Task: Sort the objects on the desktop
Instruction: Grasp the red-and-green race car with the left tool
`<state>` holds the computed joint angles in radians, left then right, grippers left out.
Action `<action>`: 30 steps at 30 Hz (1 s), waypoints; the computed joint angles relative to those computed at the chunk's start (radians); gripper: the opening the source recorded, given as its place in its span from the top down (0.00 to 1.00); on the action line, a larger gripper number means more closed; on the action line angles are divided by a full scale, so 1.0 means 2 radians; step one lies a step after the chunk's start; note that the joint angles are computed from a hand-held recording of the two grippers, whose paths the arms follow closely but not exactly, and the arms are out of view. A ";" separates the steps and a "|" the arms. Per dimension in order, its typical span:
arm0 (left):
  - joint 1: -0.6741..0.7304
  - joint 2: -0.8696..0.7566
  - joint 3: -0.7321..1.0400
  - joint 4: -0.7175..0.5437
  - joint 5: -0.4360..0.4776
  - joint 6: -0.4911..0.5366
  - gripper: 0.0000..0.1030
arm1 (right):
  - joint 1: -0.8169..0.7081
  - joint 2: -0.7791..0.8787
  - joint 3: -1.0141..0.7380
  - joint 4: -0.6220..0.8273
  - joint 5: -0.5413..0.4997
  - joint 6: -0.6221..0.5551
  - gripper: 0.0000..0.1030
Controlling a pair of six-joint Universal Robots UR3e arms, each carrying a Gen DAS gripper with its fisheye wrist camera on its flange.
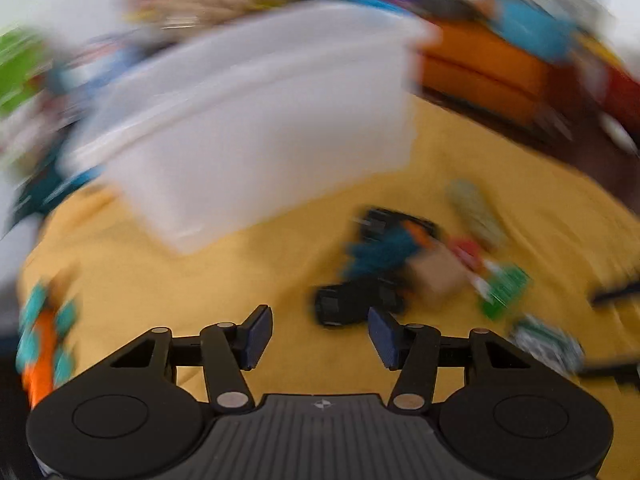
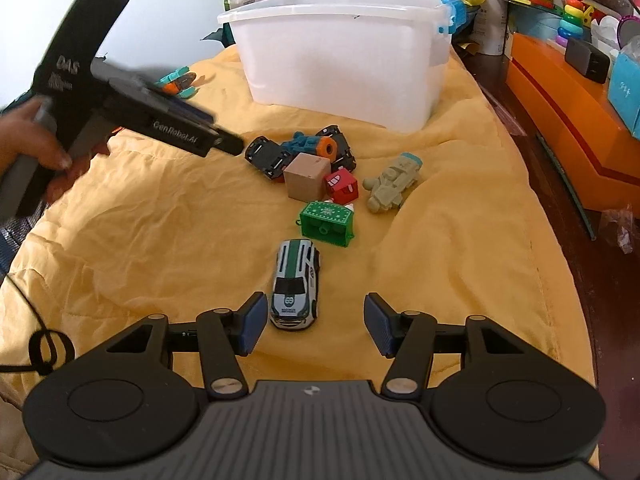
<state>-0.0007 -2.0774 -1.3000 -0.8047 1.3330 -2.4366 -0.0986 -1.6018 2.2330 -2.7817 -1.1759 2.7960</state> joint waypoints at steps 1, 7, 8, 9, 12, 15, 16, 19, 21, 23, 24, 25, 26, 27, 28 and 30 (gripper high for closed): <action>-0.002 -0.009 0.023 -0.027 -0.006 0.045 0.44 | 0.002 -0.001 -0.001 0.000 0.000 -0.001 0.44; -0.005 -0.076 0.184 -0.197 -0.036 0.262 0.52 | -0.001 -0.022 0.019 -0.003 -0.005 -0.003 0.43; -0.008 -0.080 0.188 -0.202 -0.025 0.293 0.54 | -0.005 -0.026 0.024 -0.002 -0.006 0.000 0.43; -0.014 -0.090 0.198 -0.205 -0.004 0.318 0.58 | -0.009 -0.032 0.028 -0.001 -0.006 0.003 0.43; -0.022 -0.112 0.223 -0.207 0.022 0.363 0.59 | -0.023 -0.050 0.046 -0.004 -0.008 0.014 0.43; -0.027 -0.135 0.263 -0.218 0.024 0.353 0.61 | -0.034 -0.063 0.062 -0.007 -0.011 0.024 0.43; -0.030 -0.135 0.257 -0.200 0.027 0.345 0.63 | -0.037 -0.064 0.065 -0.007 -0.012 0.028 0.43; -0.032 -0.121 0.222 -0.164 0.021 0.334 0.69 | -0.044 -0.069 0.072 -0.006 -0.011 0.036 0.43; -0.028 -0.128 0.246 -0.201 0.007 0.302 0.77 | -0.045 -0.071 0.075 -0.009 -0.010 0.038 0.43; -0.016 -0.127 0.265 -0.243 -0.026 0.266 0.79 | -0.039 -0.064 0.073 -0.017 -0.015 0.041 0.43; -0.008 -0.131 0.288 -0.283 -0.042 0.245 0.80 | -0.037 -0.063 0.073 -0.020 -0.016 0.042 0.43; 0.000 -0.129 0.299 -0.313 -0.054 0.226 0.80 | -0.035 -0.061 0.071 -0.022 -0.016 0.042 0.43; 0.007 -0.120 0.294 -0.328 -0.061 0.210 0.80 | -0.034 -0.060 0.071 -0.024 -0.014 0.040 0.43; 0.015 -0.103 0.274 -0.340 -0.069 0.194 0.81 | -0.032 -0.060 0.070 -0.024 -0.013 0.037 0.43; 0.023 -0.083 0.247 -0.348 -0.077 0.182 0.81 | -0.030 -0.058 0.067 -0.025 -0.013 0.035 0.43; 0.037 -0.046 0.196 -0.363 -0.096 0.162 0.81 | -0.029 -0.053 0.064 -0.024 -0.010 0.034 0.43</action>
